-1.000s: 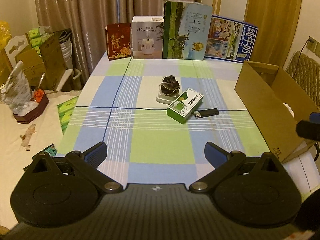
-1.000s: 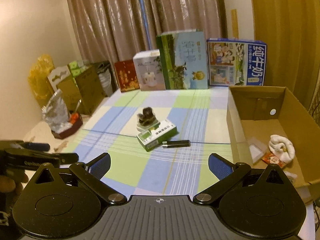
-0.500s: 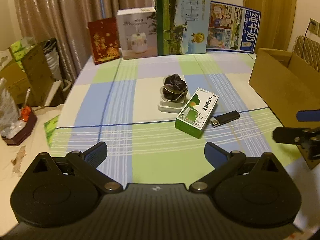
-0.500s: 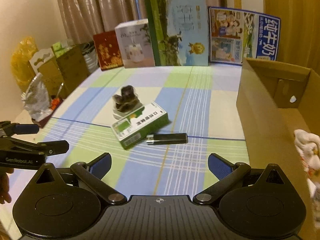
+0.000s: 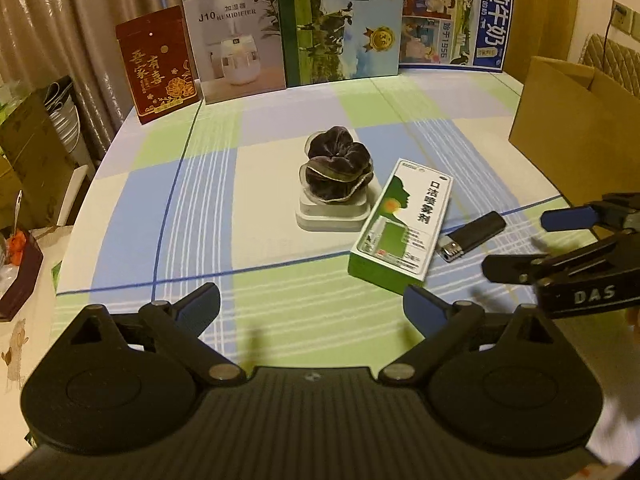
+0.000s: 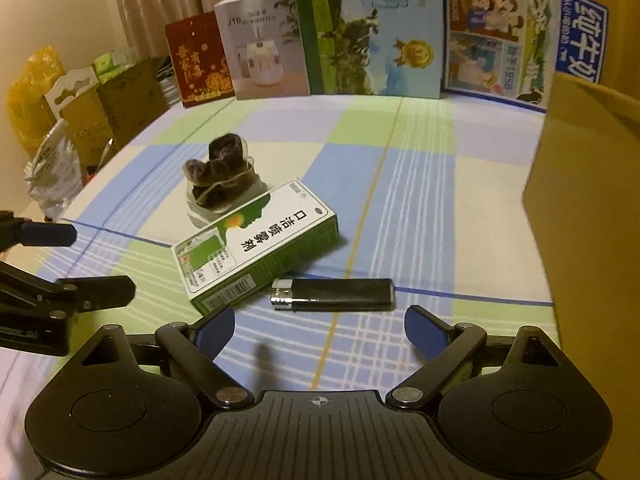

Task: Organize objects
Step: 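Grasp the black lighter with the right tool while the left tool approaches the green spray box, then close the left tool on the green spray box and lift it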

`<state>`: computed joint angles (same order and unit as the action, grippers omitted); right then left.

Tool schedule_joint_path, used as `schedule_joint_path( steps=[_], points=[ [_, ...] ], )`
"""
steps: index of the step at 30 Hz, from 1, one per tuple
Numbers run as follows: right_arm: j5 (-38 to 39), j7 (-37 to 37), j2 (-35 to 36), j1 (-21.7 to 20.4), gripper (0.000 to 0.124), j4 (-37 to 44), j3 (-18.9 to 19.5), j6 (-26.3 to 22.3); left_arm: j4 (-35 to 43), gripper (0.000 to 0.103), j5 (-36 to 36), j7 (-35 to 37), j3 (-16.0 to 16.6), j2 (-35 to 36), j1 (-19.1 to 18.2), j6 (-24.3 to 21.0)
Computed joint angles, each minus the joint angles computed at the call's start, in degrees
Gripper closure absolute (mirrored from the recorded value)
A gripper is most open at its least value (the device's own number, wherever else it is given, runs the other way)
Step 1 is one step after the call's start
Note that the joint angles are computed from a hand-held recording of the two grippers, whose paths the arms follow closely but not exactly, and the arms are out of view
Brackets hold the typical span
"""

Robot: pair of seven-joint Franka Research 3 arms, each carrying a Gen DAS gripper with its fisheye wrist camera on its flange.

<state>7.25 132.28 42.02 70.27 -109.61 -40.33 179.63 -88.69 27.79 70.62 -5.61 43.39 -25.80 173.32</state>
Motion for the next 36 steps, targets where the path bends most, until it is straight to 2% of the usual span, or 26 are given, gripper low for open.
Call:
schedule_joint_path(
  steps=[4, 7, 14, 21, 28, 29, 31, 33, 36],
  points=[
    [-1.1, 1.9, 3.3, -0.3, 0.036, 3.9, -1.0, -3.5, 1.6, 0.007, -1.3, 1.8, -2.0, 1.4, 1.7, -0.5],
    [-3.0, 3.7, 4.3, -1.9, 0.039, 6.0, -0.1, -5.2, 2.6, 0.007, -2.4, 2.4, -2.5, 2.2, 2.3, -1.0],
    [-8.4, 8.3, 6.0, -1.8, 0.045, 8.1, -1.4, -7.0, 3.9, 0.007, -4.1, 5.1, -4.2, 3.4, 3.6, -1.9],
    [-12.4, 13.6, 2.8, -1.7, 0.046, 5.4, -1.9, -7.8, 4.9, 0.007, -4.9, 8.1, -5.5, 4.7, 3.9, -1.4],
    [-16.4, 19.1, -0.7, -1.3, 0.046, 0.9, -2.9, -7.6, 8.8, 0.007, -6.3, 17.4, -10.6, 8.5, 5.8, -0.8],
    [-16.9, 19.7, -1.2, -1.4, 0.046, 0.4, -2.8, -7.4, 9.5, 0.008, -6.6, 18.5, -11.0, 9.1, 5.7, -0.9],
    [-17.8, 20.6, -1.7, -1.5, 0.046, -0.3, -2.8, -7.3, 11.8, 0.017, -7.6, 21.3, -12.6, 10.8, 6.0, -1.9],
    [-18.6, 21.6, -2.1, -1.5, 0.046, -0.8, -2.9, -7.2, 14.2, 0.022, -8.7, 22.9, -12.9, 12.4, 5.3, -2.4],
    [-19.5, 22.4, -2.8, -1.9, 0.046, -1.5, -2.5, -6.8, 17.5, 0.023, -9.8, 25.2, -12.8, 14.5, 4.2, -3.4]
  ],
)
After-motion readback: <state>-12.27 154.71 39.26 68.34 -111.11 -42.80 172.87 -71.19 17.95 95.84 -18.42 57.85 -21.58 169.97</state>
